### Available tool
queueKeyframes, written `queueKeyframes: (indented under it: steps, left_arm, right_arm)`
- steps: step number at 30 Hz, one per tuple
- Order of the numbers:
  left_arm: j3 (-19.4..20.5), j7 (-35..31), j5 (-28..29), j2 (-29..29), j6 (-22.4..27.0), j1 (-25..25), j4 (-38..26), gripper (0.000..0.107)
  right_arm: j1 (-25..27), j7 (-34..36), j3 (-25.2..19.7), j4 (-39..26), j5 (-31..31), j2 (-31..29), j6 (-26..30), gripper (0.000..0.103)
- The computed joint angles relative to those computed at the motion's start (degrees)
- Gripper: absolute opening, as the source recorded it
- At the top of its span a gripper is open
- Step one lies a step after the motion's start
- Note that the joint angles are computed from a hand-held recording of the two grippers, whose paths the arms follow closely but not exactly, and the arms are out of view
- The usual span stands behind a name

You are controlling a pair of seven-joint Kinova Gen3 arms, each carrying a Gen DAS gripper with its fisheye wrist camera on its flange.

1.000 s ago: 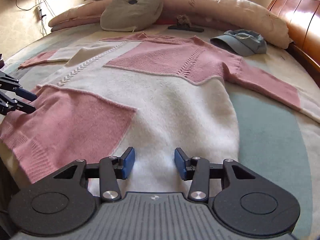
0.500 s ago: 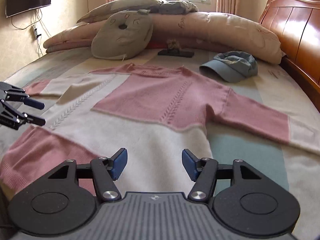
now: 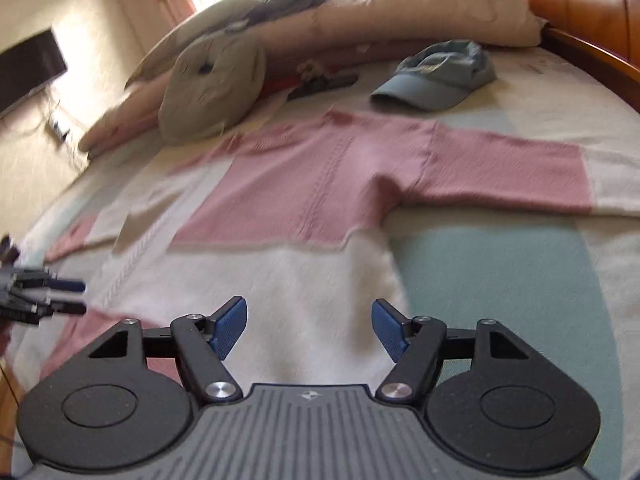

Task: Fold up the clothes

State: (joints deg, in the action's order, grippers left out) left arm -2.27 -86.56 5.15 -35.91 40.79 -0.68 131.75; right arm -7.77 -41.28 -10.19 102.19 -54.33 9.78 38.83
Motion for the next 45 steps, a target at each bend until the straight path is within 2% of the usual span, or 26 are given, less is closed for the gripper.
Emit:
queueKeyframes:
  steps: [1,3,4,7,9,10,11,12,13,15,17,19,22,24,25,27,29,33,37,41,45]
  left_arm:
    - [0.3,0.2,0.5,0.9,-1.8,0.1,0.1,0.060]
    - [0.6,0.0,1.2,3.2,-4.0,1.0,0.3,0.060]
    - [0.6,-0.3,1.5,4.5,-5.0,1.6,0.4,0.060]
    - [0.7,-0.4,2.3,7.0,-6.3,2.4,0.9,0.061]
    - [1.4,0.0,2.1,8.1,-6.7,1.9,1.1,0.060]
    - [1.7,0.3,1.9,8.5,-6.7,1.8,1.2,0.060]
    - [1.9,0.3,1.7,8.8,-6.6,1.7,1.1,0.061]
    - [2.1,0.4,1.4,9.0,-6.5,1.7,1.0,0.061]
    - [2.3,0.4,1.2,9.1,-6.4,1.7,0.8,0.061]
    - [2.2,0.3,1.0,9.3,-6.3,1.9,0.6,0.061]
    - [2.2,0.1,0.8,9.5,-6.2,2.0,0.6,0.062]
    - [2.6,0.4,0.5,9.5,-6.2,1.8,0.6,0.062]
    - [3.1,1.0,0.3,9.4,-6.5,1.6,0.8,0.063]
    - [3.0,1.0,0.2,9.3,-6.6,1.8,0.9,0.065]
    - [3.1,1.0,0.2,9.3,-6.6,1.9,0.9,0.065]
    - [3.7,1.3,-0.3,9.5,-6.5,1.7,0.8,0.066]
    - [4.6,2.0,-0.8,9.6,-6.6,1.3,0.7,0.066]
    - [4.6,2.7,-1.0,9.4,-7.0,1.5,1.0,0.067]
    - [4.9,3.3,-1.5,9.1,-6.7,1.5,1.0,0.068]
    - [4.7,3.4,-1.4,8.9,-7.6,1.8,1.6,0.071]
    - [6.3,4.4,-2.4,9.1,-8.0,1.2,1.7,0.073]
  right_arm:
    - [0.4,-1.6,0.6,-2.0,-1.3,2.1,0.0,0.070]
    - [0.3,-6.2,2.8,-6.3,-3.3,7.2,1.5,0.056]
    - [1.2,-8.6,2.4,-7.6,-4.0,9.3,1.5,0.053]
    - [7.4,-12.9,-4.2,-9.2,-7.4,14.8,-0.3,0.053]
    - [8.4,-12.2,-6.8,-8.2,-10.8,16.0,-4.8,0.052]
    - [7.3,-12.0,-6.5,-7.9,-11.3,15.9,-7.2,0.046]
    - [5.3,-12.2,-5.2,-7.8,-10.9,15.6,-9.5,0.026]
    - [2.6,-13.4,-3.3,-7.8,-9.6,15.3,-11.8,0.014]
    - [-0.1,-14.8,-1.4,-7.8,-8.0,15.0,-14.2,0.010]
    - [-4.3,-15.9,1.6,-7.9,-6.0,14.7,-18.8,0.011]
    - [-4.7,-18.4,0.6,-9.1,-1.5,15.0,-22.2,0.011]
    - [-3.6,-22.2,-1.0,-10.9,3.2,15.6,-21.9,0.011]
    - [-4.2,-23.9,0.0,-11.3,8.9,13.9,-18.0,0.020]
    - [-0.4,-20.7,-4.0,-8.6,8.6,11.4,-16.4,0.025]
    - [2.2,-18.4,-6.5,-6.8,7.4,9.9,-15.5,0.031]
    - [6.2,-14.7,-10.8,-3.4,5.9,7.8,-14.8,0.031]
    - [6.8,-12.5,-11.4,-0.3,4.6,5.7,-14.0,0.031]
    - [2.7,-10.2,-10.4,5.0,3.9,2.8,-18.8,0.031]
    - [-4.2,-16.1,-7.1,7.1,12.4,0.3,-24.8,0.031]
    - [-13.1,-24.8,1.0,6.4,21.6,0.2,-24.0,0.032]
    - [-23.7,-28.5,8.1,9.7,30.9,-0.5,-30.0,0.031]
